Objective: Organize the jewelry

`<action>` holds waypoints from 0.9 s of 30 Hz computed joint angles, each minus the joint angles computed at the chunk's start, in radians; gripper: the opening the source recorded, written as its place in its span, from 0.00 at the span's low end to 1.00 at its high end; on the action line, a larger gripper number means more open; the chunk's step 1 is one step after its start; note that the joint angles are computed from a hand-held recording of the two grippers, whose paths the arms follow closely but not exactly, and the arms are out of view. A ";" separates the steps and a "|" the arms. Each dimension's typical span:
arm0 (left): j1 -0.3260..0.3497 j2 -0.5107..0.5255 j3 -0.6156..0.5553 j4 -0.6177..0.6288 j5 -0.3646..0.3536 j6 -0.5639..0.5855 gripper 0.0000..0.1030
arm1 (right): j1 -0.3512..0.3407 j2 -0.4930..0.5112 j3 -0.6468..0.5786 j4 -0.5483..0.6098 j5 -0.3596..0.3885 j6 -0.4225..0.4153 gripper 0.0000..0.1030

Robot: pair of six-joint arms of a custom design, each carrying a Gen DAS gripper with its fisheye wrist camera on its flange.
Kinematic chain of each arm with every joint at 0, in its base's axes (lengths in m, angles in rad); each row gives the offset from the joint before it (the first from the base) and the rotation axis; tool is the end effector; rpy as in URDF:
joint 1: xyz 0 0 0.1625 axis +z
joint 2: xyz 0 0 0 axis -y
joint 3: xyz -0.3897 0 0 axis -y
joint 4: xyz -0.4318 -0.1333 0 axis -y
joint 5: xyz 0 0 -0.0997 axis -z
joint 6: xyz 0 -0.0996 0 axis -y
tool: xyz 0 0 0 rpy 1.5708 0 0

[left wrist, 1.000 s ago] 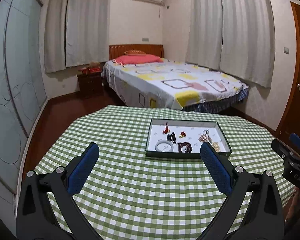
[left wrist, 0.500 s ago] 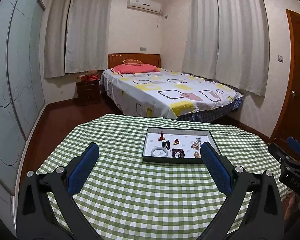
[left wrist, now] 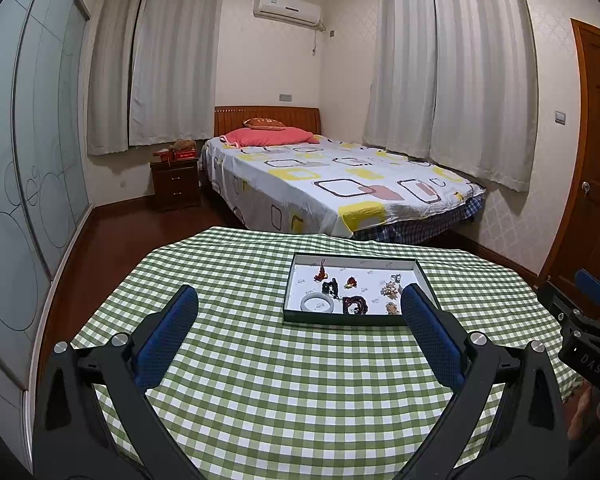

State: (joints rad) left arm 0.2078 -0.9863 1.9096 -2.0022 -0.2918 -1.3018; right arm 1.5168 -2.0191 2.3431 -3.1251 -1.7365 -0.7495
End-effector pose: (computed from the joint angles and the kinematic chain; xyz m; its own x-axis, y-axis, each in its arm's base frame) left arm -0.4908 -0.3372 0.0708 -0.7296 -0.0757 -0.6797 0.5987 0.4097 -0.6883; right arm 0.0969 -0.3721 0.4374 -0.7271 -0.0746 0.6825 -0.6521 0.3861 -0.6525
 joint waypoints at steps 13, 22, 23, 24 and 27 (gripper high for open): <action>-0.002 0.001 0.001 -0.009 -0.002 0.006 0.96 | 0.001 -0.003 0.000 0.003 0.003 0.002 0.83; -0.001 0.002 0.004 -0.018 -0.002 0.013 0.96 | 0.005 0.002 0.001 -0.004 0.001 0.005 0.83; -0.001 0.001 0.004 -0.019 -0.004 0.014 0.96 | 0.006 0.003 0.001 -0.005 0.000 0.005 0.83; -0.001 0.002 0.004 -0.023 -0.005 0.016 0.96 | 0.006 0.003 0.001 -0.005 0.000 0.005 0.83; 0.002 0.001 0.005 -0.031 -0.006 0.023 0.96 | 0.005 0.002 0.001 -0.004 0.000 0.004 0.83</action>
State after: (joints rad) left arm 0.2095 -0.9854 1.9144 -2.0328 -0.2983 -1.2784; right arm 1.5222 -2.0167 2.3445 -3.1290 -1.7370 -0.7454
